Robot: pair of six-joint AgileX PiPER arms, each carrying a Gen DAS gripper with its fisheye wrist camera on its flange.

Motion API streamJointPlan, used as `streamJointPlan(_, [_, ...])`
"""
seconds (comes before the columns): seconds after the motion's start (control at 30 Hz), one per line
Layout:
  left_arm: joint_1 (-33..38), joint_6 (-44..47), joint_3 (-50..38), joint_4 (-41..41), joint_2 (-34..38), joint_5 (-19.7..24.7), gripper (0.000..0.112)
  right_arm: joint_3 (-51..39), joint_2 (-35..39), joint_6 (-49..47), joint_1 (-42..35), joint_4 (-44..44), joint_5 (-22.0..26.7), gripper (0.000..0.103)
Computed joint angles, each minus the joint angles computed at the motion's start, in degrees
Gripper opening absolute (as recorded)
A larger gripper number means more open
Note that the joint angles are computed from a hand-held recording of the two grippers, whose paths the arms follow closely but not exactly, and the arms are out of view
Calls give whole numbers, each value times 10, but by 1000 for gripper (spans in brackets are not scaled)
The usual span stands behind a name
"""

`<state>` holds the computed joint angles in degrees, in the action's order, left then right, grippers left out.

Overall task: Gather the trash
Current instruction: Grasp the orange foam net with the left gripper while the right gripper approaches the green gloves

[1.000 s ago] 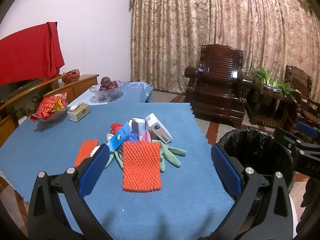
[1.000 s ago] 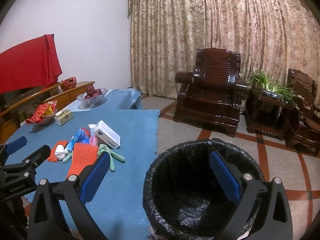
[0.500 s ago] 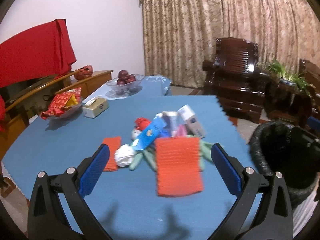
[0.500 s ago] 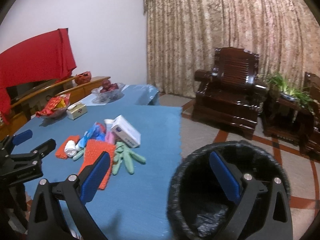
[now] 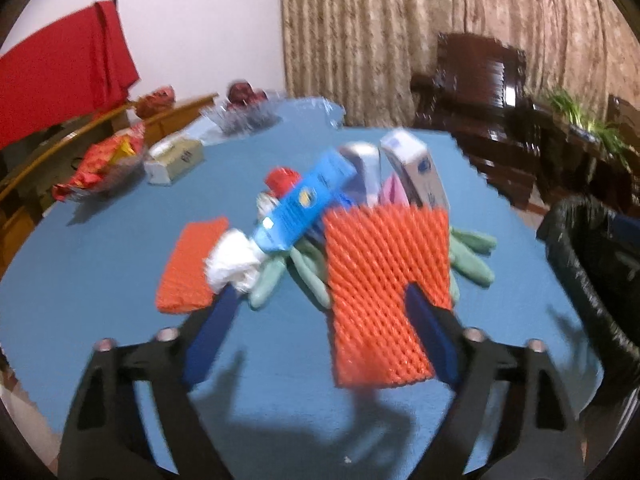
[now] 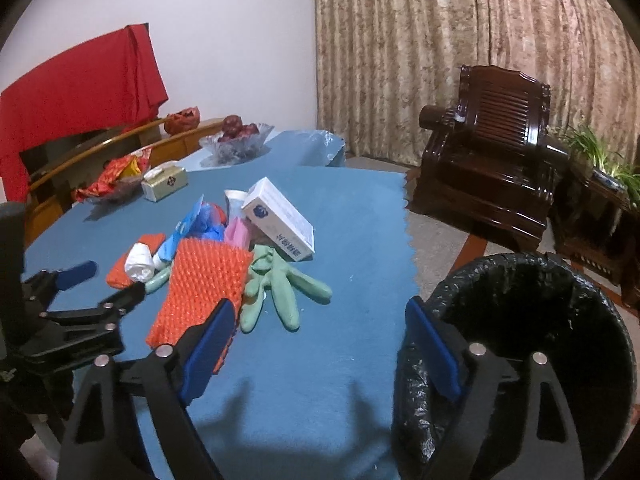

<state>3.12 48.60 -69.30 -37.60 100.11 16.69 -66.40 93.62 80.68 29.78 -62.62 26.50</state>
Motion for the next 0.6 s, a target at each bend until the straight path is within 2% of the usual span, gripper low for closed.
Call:
streamJointPlan(0.23, [-10, -57, -61, 63, 77, 64, 68, -20, 24, -36, -14, 23, -4, 84])
streamJointPlan(0.3, [-8, -42, -72, 46, 88, 90, 50, -25, 31, -44, -15, 27, -4, 84])
streamJointPlan(0.47, [-8, 24, -53, -10, 76, 95, 21, -41, 46, -68, -13, 42, 1, 84])
streamJointPlan(0.5, [-6, 22, -54, -12, 74, 99, 17, -44, 49, -69, -12, 40, 1, 84])
streamJointPlan(0.6, [-2, 20, -47, -22, 61, 102, 14, -55, 55, -81, -11, 43, 0, 84])
